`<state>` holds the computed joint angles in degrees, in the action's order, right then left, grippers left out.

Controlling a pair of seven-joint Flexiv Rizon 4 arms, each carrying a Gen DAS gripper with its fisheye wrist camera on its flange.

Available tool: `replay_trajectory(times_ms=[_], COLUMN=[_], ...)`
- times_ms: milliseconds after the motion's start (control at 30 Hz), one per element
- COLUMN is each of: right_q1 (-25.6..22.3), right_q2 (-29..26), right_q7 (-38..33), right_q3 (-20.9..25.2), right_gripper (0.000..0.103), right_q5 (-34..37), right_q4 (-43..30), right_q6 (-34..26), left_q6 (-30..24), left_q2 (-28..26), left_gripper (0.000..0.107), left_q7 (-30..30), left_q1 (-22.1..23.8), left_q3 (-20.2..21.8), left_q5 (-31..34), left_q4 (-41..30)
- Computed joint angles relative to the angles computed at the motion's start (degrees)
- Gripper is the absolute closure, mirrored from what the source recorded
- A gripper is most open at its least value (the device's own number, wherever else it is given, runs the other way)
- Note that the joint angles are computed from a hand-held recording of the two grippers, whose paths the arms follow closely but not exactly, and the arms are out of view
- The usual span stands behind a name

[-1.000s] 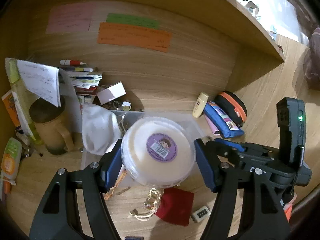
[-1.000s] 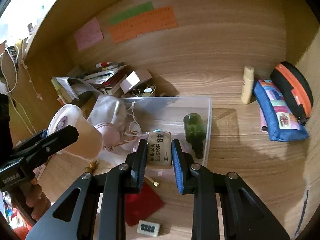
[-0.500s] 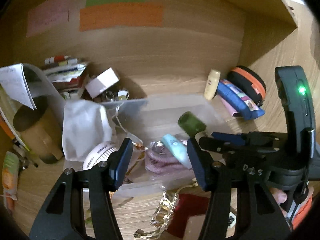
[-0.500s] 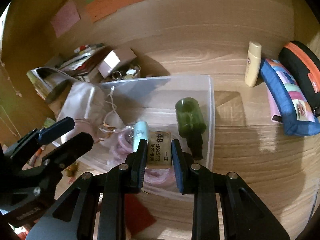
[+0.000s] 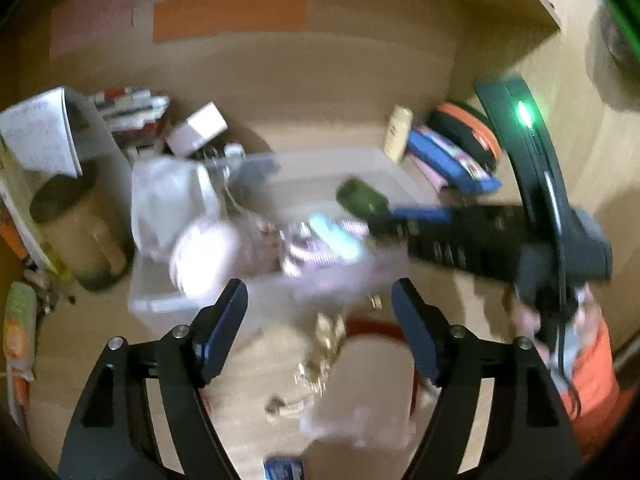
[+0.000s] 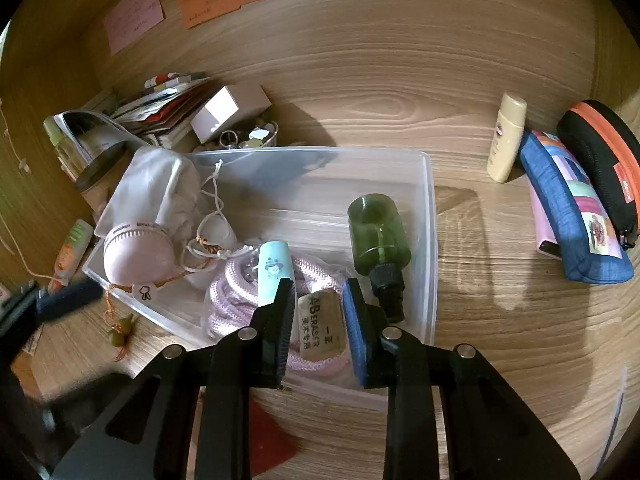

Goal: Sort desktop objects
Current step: 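Carry the tape roll to the box with the left tool while the right tool approaches the mahjong tile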

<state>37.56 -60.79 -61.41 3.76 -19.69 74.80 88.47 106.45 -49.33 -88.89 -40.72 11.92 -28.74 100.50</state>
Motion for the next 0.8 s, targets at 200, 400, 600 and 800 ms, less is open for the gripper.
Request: replay_trajectory(times_ms=[200, 400, 600, 800], right_q1=[0.56, 1.7, 11.16, 12.96], right_q2=[0.67, 3.88, 8.4, 10.84], right_q7=[0.44, 0.44, 1.05, -3.15], right_q3=[-0.45, -2.07, -14.62, -14.94], right_gripper=[0.074, 0.051, 0.036, 0.036], right_q5=[0.02, 1.01, 4.95, 7.95], right_q4=[0.76, 6.7, 18.47, 25.8], right_q6=[-0.62, 4.97, 13.53, 15.48], left_q6=[-3.33, -6.37, -9.73, -8.96], left_q2=[1.0, -0.41, -1.48, -1.75], left_gripper=[0.024, 0.02, 0.02, 0.02], left_q7=[-1.43, -4.19, -7.09, -10.24], left_q1=[2.03, -1.93, -0.14, -0.53], left_q3=[-3.46, 0.69, -0.38, 0.72], left_q5=[3.32, 4.73, 8.43, 11.68], left_q4=[2.35, 1.05, -1.19, -1.49])
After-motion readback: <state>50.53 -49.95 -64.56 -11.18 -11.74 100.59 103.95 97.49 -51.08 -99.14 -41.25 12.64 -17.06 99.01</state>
